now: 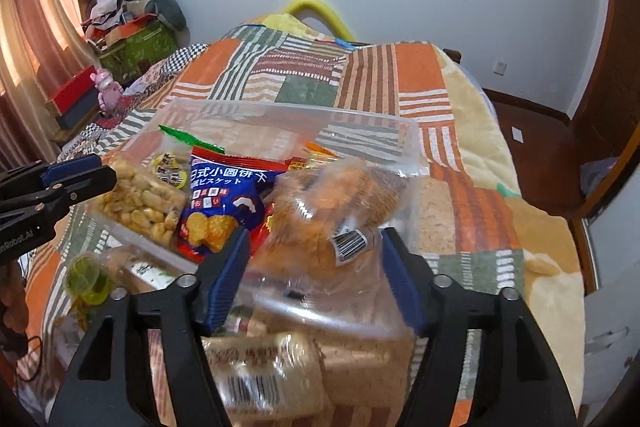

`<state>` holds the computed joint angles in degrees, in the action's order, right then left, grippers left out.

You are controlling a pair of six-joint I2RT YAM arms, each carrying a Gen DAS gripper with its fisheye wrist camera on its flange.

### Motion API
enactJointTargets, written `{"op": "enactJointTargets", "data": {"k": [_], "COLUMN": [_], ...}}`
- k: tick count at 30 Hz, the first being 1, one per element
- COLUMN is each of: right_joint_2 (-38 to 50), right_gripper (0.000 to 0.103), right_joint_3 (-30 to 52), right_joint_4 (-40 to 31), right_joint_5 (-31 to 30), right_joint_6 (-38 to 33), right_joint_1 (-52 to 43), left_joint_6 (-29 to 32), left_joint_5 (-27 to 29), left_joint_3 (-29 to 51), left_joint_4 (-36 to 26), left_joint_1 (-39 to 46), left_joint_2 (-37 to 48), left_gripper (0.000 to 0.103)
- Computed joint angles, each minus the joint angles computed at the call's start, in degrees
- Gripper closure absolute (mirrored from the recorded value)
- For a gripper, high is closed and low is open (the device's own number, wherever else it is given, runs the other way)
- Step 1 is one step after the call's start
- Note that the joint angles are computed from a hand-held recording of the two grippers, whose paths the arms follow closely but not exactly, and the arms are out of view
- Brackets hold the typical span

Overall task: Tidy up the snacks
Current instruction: 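Lower both pastry bags into the clear box and open both tools, then grasp green cup jelly with left tool while right grasps wrapped cake block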

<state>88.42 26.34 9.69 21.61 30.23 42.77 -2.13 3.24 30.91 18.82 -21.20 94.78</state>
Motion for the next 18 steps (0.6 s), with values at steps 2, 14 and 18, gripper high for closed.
{"op": "enactJointTargets", "data": {"k": [2, 14, 18], "right_joint_2": [-2.05, -9.14, -7.06], "right_gripper": [0.036, 0.024, 0.018], "right_joint_3": [-0.82, -3.04, -3.65], "right_joint_4": [-0.98, -7.54, -7.02], "right_joint_5": [0.12, 5.79, 5.78], "right_joint_6": [0.65, 7.08, 9.93], "right_joint_1": [0.83, 9.87, 12.32], "left_joint_6": [0.54, 5.66, 7.18], "left_joint_5": [0.16, 3.6, 5.11], "left_joint_3": [-1.32, -8.55, -11.07], "left_joint_4": [-0.58, -6.59, -6.46], "left_joint_1": [0.72, 8.41, 10.31], "left_joint_2": [-2.28, -12.61, -12.84], "left_gripper": [0.052, 0.037, 0.037]}}
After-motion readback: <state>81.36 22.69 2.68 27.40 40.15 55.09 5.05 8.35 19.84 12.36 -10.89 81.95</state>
